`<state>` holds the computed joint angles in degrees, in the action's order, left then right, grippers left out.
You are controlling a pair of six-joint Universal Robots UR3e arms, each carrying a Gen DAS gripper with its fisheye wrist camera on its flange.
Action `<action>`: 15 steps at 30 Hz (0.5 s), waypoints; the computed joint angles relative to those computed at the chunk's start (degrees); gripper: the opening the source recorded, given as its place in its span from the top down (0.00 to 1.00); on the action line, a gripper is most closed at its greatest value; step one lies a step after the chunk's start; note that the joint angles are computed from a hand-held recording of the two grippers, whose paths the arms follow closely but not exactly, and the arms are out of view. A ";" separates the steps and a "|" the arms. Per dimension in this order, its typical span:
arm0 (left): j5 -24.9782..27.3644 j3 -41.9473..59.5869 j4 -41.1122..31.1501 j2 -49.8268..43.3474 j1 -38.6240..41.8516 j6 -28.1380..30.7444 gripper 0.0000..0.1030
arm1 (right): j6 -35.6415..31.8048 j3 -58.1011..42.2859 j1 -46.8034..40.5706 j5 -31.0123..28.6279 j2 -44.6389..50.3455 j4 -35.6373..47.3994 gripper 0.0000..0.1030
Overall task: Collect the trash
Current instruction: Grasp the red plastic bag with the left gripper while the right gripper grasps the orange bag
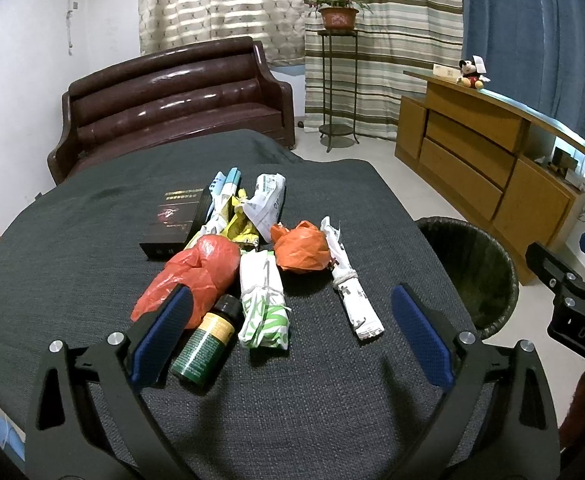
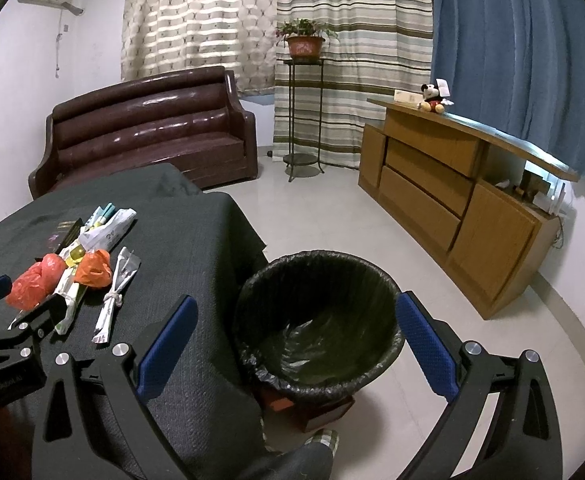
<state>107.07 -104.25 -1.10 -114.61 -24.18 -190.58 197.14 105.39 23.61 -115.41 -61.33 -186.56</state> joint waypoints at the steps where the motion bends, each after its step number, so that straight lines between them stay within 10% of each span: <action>1: 0.21 0.34 -0.09 -0.41 -0.22 -0.06 0.12 | 0.03 -0.11 0.03 0.12 0.14 0.07 0.06; 10: -2.51 -3.45 0.45 0.83 5.23 0.98 0.19 | 0.94 -1.43 -0.24 2.28 1.89 0.85 0.09; 12: -2.73 -4.16 0.32 1.21 6.11 1.35 0.22 | 1.05 -2.55 -0.04 2.38 2.63 1.98 0.38; 15: -3.74 -5.80 0.50 2.17 8.43 2.70 0.25 | 1.52 -4.69 -0.42 4.74 3.86 4.54 0.42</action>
<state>103.33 -110.05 -0.59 -112.43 -15.76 -187.88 198.66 100.70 23.19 -110.67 -57.47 -182.02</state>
